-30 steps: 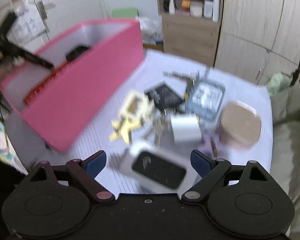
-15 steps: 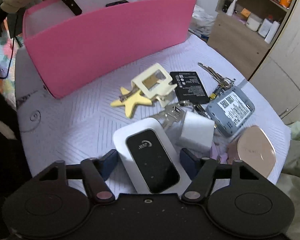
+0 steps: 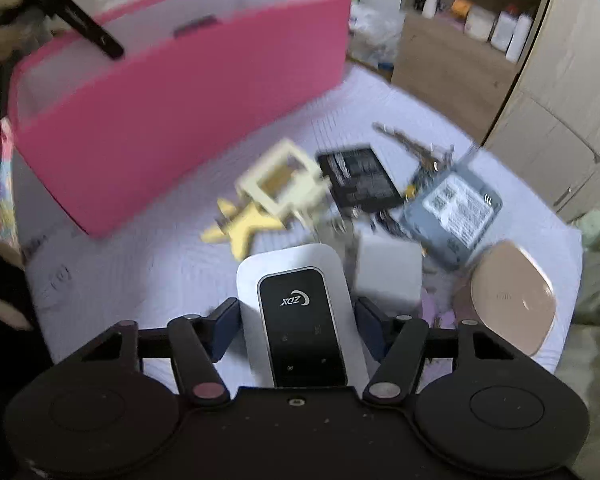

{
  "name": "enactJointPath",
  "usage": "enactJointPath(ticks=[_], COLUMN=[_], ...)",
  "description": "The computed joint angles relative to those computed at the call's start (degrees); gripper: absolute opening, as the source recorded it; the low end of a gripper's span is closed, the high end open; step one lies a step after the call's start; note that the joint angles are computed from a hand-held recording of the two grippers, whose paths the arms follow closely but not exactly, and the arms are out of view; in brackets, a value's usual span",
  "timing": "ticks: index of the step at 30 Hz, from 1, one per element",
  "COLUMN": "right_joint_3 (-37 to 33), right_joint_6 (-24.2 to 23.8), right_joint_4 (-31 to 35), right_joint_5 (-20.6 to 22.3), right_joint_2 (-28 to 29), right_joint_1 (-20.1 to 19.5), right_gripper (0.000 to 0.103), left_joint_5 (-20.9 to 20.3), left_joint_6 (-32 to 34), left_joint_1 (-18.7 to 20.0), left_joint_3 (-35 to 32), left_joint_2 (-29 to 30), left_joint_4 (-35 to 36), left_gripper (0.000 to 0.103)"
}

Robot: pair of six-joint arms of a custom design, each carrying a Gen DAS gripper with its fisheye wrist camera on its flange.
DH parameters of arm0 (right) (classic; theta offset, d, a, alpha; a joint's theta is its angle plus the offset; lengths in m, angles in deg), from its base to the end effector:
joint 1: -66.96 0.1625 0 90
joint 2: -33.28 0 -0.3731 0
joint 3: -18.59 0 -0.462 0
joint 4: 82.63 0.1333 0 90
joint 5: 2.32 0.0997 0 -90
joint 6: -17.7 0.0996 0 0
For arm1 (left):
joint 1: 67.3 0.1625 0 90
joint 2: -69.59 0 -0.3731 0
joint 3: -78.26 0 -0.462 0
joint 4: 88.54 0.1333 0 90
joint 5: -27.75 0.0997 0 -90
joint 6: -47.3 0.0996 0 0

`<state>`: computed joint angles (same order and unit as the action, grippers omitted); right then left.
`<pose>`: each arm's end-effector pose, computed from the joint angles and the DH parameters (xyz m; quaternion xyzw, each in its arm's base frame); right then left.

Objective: Organize rigid objects
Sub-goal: 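Return right gripper to the table and grasp the white pocket router, then carry the white router into the pink box beside the case and release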

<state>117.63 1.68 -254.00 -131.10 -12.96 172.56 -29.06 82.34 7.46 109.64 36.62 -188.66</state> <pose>0.2463 -0.6186 0.0435 0.1702 -0.9019 0.2316 0.3226 -0.0526 -0.9075 0.3170 0.3786 0.8754 -0.0475 0.2967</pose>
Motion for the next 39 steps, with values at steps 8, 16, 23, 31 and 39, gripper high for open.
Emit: enactJointPath(ticks=[8, 16, 23, 31, 39], right_joint_3=[-0.7, -1.5, -2.0, -2.3, -3.3], right_joint_6=[0.2, -2.3, -2.4, -0.1, 6.4], right_joint_4=[-3.7, -6.4, -6.6, -6.5, -3.1], right_joint_5=[-0.5, -0.6, 4.6, 5.6, 6.9], right_joint_2=[1.2, 1.2, 0.0, 0.6, -0.4], right_joint_1=[1.2, 2.2, 1.4, 0.3, -0.2], right_gripper=[0.067, 0.066, 0.014, 0.015, 0.013], left_joint_5=[0.2, -0.3, -0.5, -0.6, -0.7], left_joint_6=[0.1, 0.6, 0.1, -0.2, 0.2], left_joint_1=[-0.1, -0.1, 0.0, 0.0, 0.0], left_joint_3=[1.5, 3.0, 2.8, 2.5, 2.7], left_joint_2=[-0.8, -1.7, -1.7, -1.6, -1.6], left_joint_4=[-1.4, -3.2, -2.9, -2.5, -3.1], left_gripper=[0.005, 0.005, 0.005, 0.005, 0.005])
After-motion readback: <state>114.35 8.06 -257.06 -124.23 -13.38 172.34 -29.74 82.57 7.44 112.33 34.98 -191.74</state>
